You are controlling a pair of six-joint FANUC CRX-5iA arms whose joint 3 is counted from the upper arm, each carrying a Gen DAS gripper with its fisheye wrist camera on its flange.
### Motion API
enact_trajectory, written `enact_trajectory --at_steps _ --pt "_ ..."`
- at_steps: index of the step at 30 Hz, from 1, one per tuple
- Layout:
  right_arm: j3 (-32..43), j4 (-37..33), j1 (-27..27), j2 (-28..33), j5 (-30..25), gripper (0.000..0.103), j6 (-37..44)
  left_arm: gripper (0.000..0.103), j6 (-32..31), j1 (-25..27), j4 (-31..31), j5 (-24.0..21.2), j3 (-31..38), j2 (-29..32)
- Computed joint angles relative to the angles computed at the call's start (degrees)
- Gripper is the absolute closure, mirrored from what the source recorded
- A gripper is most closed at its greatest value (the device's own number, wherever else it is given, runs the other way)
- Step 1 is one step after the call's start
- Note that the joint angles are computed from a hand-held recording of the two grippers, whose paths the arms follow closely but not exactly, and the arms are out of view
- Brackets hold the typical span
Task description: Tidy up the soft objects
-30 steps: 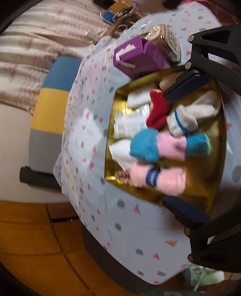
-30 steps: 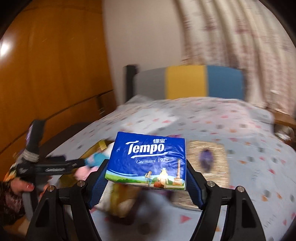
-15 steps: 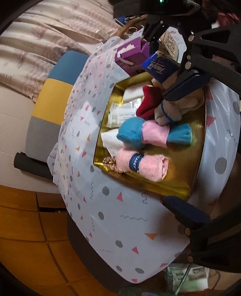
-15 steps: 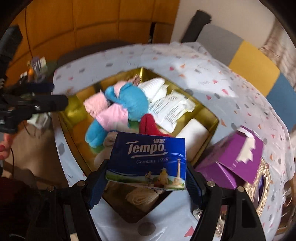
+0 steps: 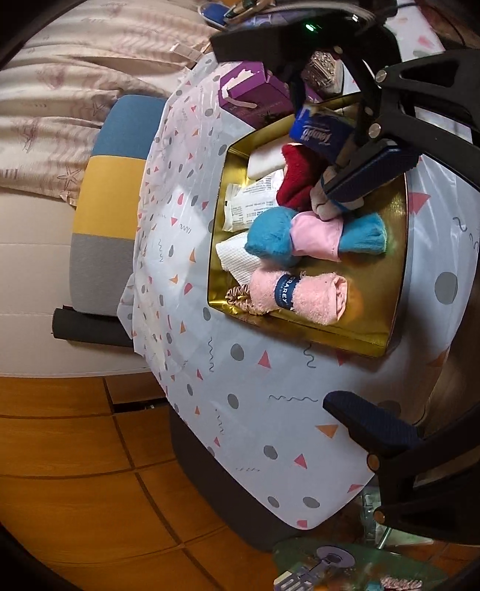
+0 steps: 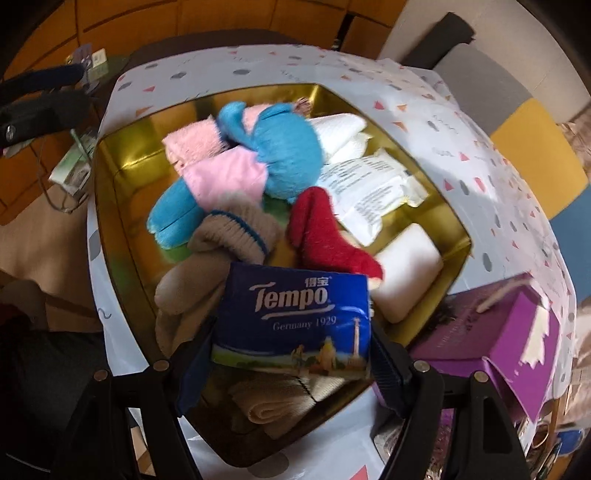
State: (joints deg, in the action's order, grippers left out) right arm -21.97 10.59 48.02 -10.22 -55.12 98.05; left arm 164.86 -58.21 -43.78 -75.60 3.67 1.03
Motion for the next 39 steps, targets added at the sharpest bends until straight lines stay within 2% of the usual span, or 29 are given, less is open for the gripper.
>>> enact_trajectory --at_steps 7,9,13,16,17,20,24,30,39 --pt "-0.2 -2.1 -1.1 -3.0 2.0 0.020 -1.6 0.000 -1.5 2.2 5.2 2.7 -0.4 0.2" --pt "-2.2 1.0 -0.6 -4.7 4.5 0.020 -6.6 0.000 -1.4 1.9 5.3 2.0 0.1 0.7" --pt "-3.7 -0.9 -2.3 -8.2 7.3 0.020 -14.7 0.000 -1.7 0.3 3.3 -1.0 2.1 2.2" --pt "-8.1 4.4 -0.6 -12.7 9.4 0.019 -26.0 0.000 -1.8 -0.1 4.0 -1.1 2.5 2.7" --pt "-11.0 9.1 1.4 -15.1 9.8 0.019 -31.7 0.000 -1.5 -0.2 4.2 -1.0 2.6 2.8" --pt "-16.6 20.3 6.9 -18.9 7.4 0.019 -46.3 0.000 -0.4 -1.0 3.9 -2.2 3.7 3.6" --pt "-21.5 29.9 12.0 -22.7 3.0 0.019 -61.0 0.000 0.8 -2.6 3.0 -3.8 5.4 4.5" --pt "-24.0 31.3 15.7 -25.7 -0.6 0.019 -74.1 0.000 1.6 -6.1 1.1 -6.2 7.7 5.7" --pt "-25.4 34.8 25.1 -30.3 -11.1 0.019 -88.1 0.000 3.2 -9.8 0.3 -10.6 9.4 5.8"
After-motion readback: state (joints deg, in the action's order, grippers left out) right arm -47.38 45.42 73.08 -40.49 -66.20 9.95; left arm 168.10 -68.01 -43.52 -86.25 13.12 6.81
